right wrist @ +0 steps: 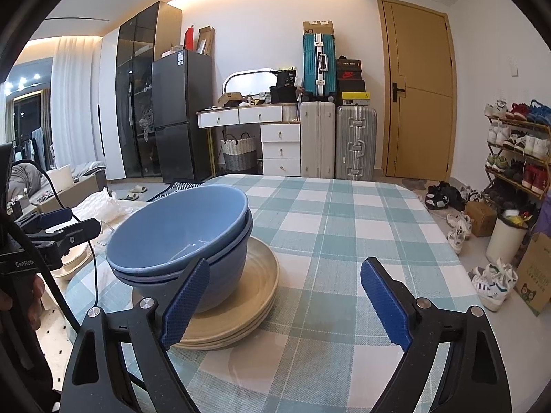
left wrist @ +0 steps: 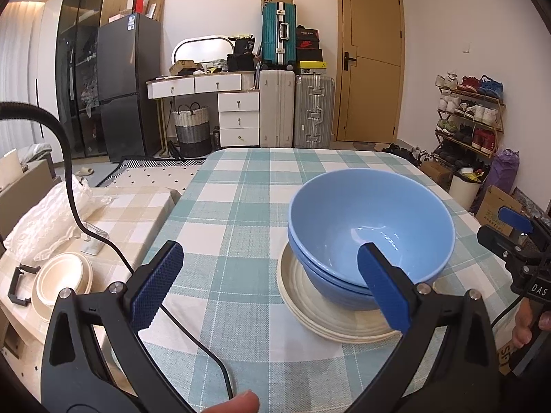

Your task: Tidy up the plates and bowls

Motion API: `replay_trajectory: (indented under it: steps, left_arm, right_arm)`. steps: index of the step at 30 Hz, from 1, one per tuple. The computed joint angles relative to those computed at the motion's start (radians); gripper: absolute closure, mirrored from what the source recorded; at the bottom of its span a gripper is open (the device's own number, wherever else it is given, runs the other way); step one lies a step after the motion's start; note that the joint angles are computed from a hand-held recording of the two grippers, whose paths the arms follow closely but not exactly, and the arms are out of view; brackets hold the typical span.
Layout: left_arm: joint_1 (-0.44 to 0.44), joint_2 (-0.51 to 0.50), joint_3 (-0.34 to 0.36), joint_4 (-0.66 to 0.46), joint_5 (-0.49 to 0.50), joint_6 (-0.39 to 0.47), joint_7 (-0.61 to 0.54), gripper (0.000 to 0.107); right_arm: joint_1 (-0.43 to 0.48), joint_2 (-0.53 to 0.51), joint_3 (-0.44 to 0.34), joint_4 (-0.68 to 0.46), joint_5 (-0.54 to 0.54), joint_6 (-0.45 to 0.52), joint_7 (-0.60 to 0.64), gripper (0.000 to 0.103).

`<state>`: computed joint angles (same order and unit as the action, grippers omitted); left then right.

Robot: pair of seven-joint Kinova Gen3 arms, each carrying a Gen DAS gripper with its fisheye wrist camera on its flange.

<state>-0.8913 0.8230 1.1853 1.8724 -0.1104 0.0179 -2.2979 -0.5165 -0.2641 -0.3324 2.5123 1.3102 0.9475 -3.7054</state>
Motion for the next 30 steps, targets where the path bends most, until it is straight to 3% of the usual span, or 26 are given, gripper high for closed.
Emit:
replay_trajectory:
  steps: [12,30]
  left_arm:
    - [-0.012,-0.002,0.008,0.003,0.019,0.012,-0.018,0.007]
    - [-0.011,0.004,0.009,-0.003,0.026,0.029,-0.018,0.007]
  right_arm:
    - [-0.008,0.003,-0.005,-0.005,-0.004,0.019,-0.007,0.001]
    - [0.001,0.006,-0.010,-0.009,-0.026,0.009,0.012,0.001]
